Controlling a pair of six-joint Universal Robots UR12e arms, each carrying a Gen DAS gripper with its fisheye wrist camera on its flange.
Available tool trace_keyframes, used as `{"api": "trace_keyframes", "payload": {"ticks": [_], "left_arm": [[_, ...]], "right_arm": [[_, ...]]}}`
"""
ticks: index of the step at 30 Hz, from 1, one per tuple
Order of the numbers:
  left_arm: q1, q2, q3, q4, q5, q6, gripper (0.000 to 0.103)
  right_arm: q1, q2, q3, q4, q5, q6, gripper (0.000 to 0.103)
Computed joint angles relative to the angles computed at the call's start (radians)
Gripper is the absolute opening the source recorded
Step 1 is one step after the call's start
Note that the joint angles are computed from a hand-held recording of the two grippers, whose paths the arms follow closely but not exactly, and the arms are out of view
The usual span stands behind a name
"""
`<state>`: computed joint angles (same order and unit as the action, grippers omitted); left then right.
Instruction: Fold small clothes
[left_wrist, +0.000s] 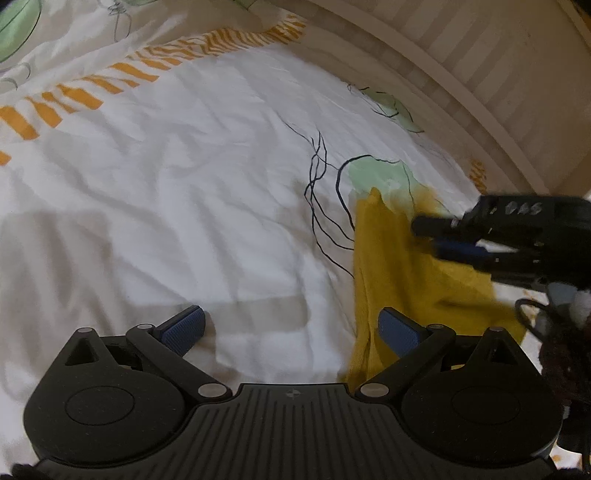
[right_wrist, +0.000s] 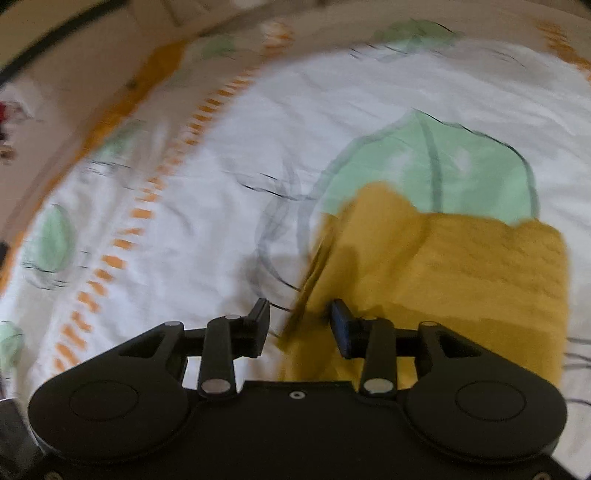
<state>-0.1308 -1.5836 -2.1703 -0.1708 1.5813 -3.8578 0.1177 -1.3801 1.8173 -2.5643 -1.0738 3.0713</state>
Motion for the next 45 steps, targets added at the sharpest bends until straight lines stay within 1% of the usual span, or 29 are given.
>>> {"api": "trace_keyframes", "payload": {"ticks": [3,6,11,15,18,20,22,25,28,30,33,35,39,41,45], "left_arm": [[0.012,0.004,-0.01,0.017,-0.023,-0.025,0.101],[0.018,0.008,-0.015,0.019,-0.03,-0.033,0.101],[0.018,0.007,-0.015,0.024,-0.029,-0.032,0.101],[0.016,0.006,-0.018,0.039,-0.031,-0.03,0.101],[0.021,0.004,-0.026,0.077,-0.061,-0.032,0.101],[0.026,0.0,-0.031,0.115,-0.097,-0.029,0.101],[0.025,-0.005,-0.034,0.152,-0.13,-0.015,0.101],[0.011,-0.012,-0.028,0.171,-0.149,0.034,0.101],[-0.009,-0.012,-0.021,0.182,-0.148,0.101,0.101],[-0.02,-0.011,-0.023,0.206,-0.172,0.149,0.101],[-0.034,-0.009,-0.023,0.222,-0.208,0.199,0.101],[-0.038,-0.012,-0.026,0.234,-0.238,0.213,0.1],[-0.033,-0.03,-0.023,0.225,-0.304,0.188,0.087],[-0.036,-0.038,-0.018,0.219,-0.288,0.181,0.087],[-0.048,-0.042,-0.013,0.205,-0.211,0.174,0.086]], "right_arm": [[-0.009,-0.007,0.005,-0.035,0.064,0.006,0.049],[-0.019,-0.02,0.017,-0.071,0.081,0.002,0.051],[-0.048,-0.048,0.058,-0.11,0.051,-0.017,0.053],[-0.083,-0.066,0.106,-0.158,0.033,0.012,0.06],[-0.113,-0.075,0.14,-0.192,0.004,0.049,0.062],[-0.131,-0.075,0.154,-0.212,0.0,0.074,0.074],[-0.15,-0.078,0.168,-0.23,-0.005,0.093,0.076],[-0.174,-0.087,0.191,-0.25,0.002,0.098,0.076],[-0.191,-0.096,0.21,-0.261,0.01,0.082,0.076],[-0.199,-0.102,0.219,-0.259,0.016,0.061,0.076],[-0.209,-0.107,0.232,-0.265,0.032,0.045,0.076],[-0.219,-0.107,0.241,-0.273,0.054,0.049,0.076],[-0.237,-0.107,0.259,-0.291,0.093,0.069,0.076],[-0.244,-0.107,0.264,-0.29,0.109,0.072,0.076],[-0.255,-0.107,0.273,-0.292,0.138,0.072,0.076]]}}
